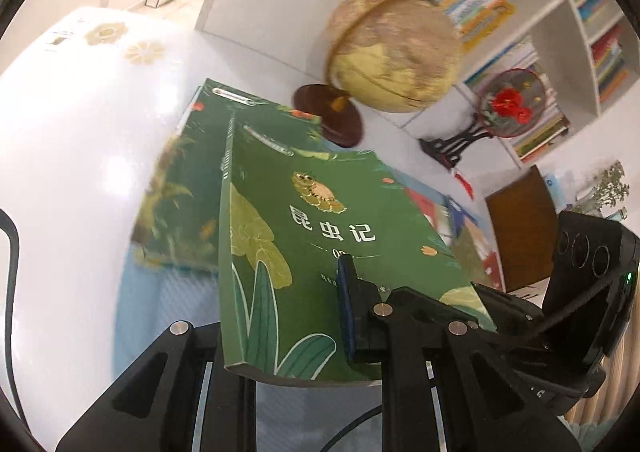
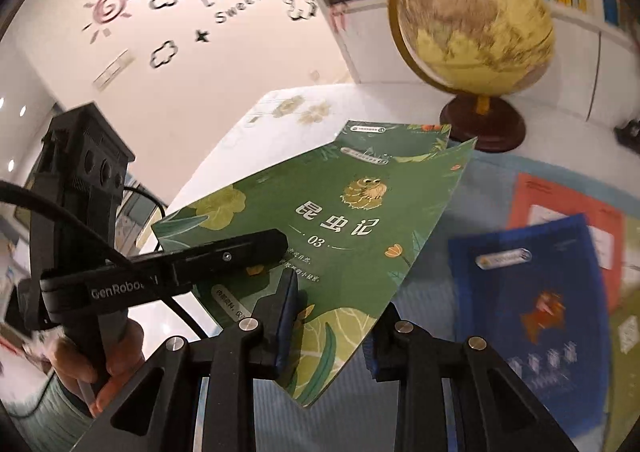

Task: Organize books
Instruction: 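Lower the frog-cover book onto the stack by the globe, open left gripper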

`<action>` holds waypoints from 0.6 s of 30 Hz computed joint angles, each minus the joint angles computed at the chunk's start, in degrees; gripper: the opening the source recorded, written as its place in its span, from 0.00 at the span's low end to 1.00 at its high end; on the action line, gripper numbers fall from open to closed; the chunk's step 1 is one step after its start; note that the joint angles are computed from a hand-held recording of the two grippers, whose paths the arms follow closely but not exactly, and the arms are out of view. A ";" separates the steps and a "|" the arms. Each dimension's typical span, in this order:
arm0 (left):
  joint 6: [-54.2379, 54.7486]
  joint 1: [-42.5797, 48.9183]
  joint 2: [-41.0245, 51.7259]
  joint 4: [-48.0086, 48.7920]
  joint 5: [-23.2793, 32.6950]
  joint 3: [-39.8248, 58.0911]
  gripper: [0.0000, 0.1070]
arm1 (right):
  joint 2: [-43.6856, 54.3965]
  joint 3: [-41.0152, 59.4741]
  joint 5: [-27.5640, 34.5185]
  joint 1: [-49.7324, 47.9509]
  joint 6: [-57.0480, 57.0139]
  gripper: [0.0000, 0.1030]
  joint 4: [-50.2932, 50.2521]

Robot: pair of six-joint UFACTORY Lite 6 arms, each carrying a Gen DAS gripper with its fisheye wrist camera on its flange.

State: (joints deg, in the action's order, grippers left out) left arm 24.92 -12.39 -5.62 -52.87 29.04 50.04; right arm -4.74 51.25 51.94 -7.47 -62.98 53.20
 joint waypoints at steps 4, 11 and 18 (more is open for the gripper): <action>11.92 5.94 11.33 -7.53 4.10 7.05 0.17 | 10.32 7.17 -5.07 5.09 3.41 0.27 1.29; 16.26 11.09 23.09 -9.08 10.05 15.17 0.26 | 22.25 17.33 -7.65 8.54 7.57 0.27 1.12; 9.01 14.17 24.20 -0.64 10.94 14.61 0.27 | 27.27 19.37 -9.46 10.22 9.03 0.27 -0.14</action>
State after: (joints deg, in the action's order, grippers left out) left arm 33.93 1.78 18.57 -53.51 39.98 64.66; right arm 22.53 70.62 42.48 2.76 -53.95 53.06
